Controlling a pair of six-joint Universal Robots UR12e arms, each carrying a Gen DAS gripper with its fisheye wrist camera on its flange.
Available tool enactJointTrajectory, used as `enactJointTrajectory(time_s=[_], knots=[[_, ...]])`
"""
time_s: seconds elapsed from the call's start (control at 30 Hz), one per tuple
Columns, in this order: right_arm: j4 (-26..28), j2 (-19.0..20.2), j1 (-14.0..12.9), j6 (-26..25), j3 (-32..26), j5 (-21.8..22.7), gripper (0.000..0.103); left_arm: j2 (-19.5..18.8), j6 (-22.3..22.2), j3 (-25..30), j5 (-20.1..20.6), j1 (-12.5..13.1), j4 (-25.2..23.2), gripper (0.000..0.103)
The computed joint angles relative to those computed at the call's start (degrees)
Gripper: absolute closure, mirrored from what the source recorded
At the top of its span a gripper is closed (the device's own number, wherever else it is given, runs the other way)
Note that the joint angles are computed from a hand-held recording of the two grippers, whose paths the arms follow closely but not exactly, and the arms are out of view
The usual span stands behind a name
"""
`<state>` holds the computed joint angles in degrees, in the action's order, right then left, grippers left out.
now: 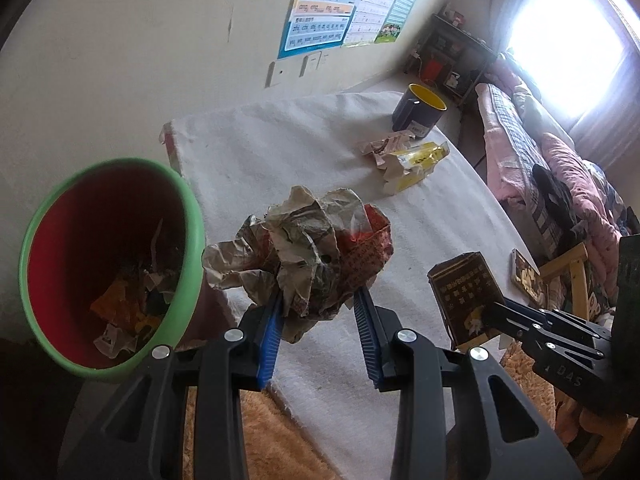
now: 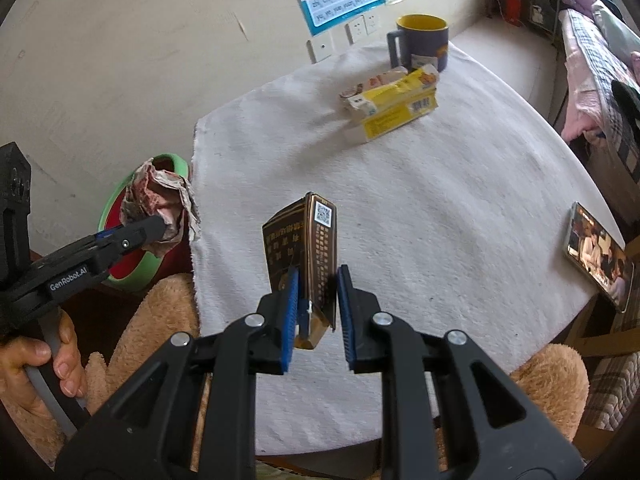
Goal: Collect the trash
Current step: 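Carry the crumpled paper and brown box over the bucket with both grippers, then open both grippers to drop the paper and box into the bucket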
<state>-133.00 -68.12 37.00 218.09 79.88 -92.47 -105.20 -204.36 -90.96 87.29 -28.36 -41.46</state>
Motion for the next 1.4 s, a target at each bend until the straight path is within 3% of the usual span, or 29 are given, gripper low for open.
enactJointTrajectory(time_s=[0.57, 0.9, 1.4], knots=[[2.57, 2.56, 1.13, -2.82, -4.58, 0.69, 0.084, 1.87, -2.58, -2.87, -0.02, 1.26, 1.67, 0.070], [3.93, 5.44, 1.59, -5.19, -8.65, 3.79, 0.084, 3.68, -6.21, -5.84, 1.59, 3.03, 2.48, 0.070], [7.08, 13.39, 2.88, -9.52, -21.33, 9.15, 0.084, 8.19, -13.01, -12.02, 6.72, 7.52, 3.22, 0.070]])
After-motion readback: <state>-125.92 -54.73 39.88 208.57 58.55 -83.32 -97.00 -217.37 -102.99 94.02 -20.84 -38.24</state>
